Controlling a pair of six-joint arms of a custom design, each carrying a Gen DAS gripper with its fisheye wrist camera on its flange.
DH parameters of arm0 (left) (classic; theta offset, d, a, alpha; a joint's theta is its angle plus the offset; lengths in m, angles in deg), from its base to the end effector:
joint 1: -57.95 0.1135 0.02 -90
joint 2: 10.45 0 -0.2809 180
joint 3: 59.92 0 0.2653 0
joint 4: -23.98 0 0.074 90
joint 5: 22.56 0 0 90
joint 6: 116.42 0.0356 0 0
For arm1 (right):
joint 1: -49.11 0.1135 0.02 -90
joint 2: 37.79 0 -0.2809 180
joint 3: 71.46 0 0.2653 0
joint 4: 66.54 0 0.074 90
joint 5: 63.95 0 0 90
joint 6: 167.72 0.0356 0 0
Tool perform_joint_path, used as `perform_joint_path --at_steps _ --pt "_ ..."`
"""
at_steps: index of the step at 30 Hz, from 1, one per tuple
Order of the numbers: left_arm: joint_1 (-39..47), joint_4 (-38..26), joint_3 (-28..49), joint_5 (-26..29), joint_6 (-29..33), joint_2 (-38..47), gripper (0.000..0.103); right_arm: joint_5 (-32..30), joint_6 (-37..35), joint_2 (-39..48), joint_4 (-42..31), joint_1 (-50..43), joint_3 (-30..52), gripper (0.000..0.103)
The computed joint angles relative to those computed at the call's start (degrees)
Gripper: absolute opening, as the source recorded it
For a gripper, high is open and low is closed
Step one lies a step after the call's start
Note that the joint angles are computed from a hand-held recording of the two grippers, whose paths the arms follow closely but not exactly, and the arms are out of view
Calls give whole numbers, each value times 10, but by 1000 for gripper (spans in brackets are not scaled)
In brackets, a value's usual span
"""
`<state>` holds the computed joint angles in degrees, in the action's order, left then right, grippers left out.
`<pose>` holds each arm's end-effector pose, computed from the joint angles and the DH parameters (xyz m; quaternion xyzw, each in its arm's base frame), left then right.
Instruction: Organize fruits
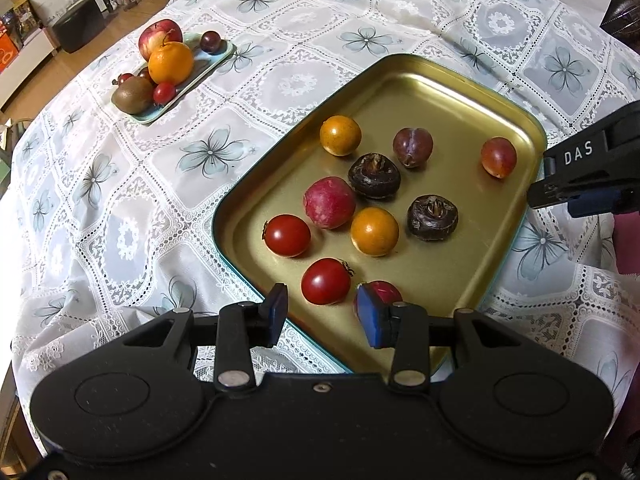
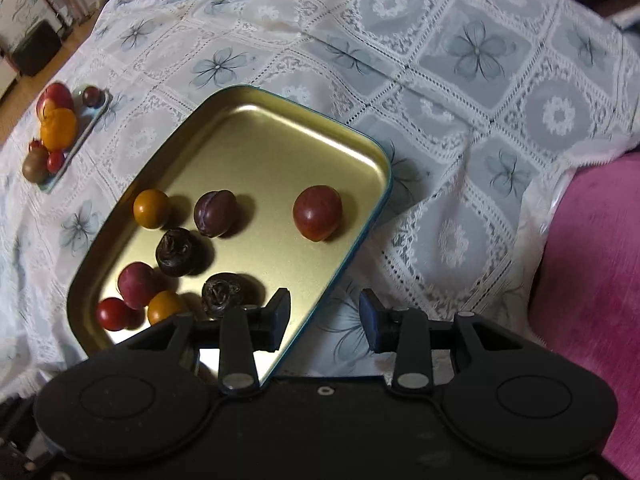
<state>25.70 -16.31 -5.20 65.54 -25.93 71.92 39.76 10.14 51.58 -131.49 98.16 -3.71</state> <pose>0.2196 -0.1371 0.1672 0.2736 0.9425 -0.0367 0.1884 0.1834 0.1984 0.1882 0.3331 0.9348 -0.0162 0.1219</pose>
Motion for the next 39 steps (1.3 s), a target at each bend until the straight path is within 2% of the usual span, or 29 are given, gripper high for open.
perform_joint_path --at_steps 8,16,39 --pt "1 0 0 -6 -3 5 49 8 11 14 -31 8 18 41" --pt "1 0 1 -10 -6 7 49 44 -17 58 -81 34 70 41" --pt "1 -1 -3 -16 -7 -1 49 52 -28 67 -82 48 91 41"
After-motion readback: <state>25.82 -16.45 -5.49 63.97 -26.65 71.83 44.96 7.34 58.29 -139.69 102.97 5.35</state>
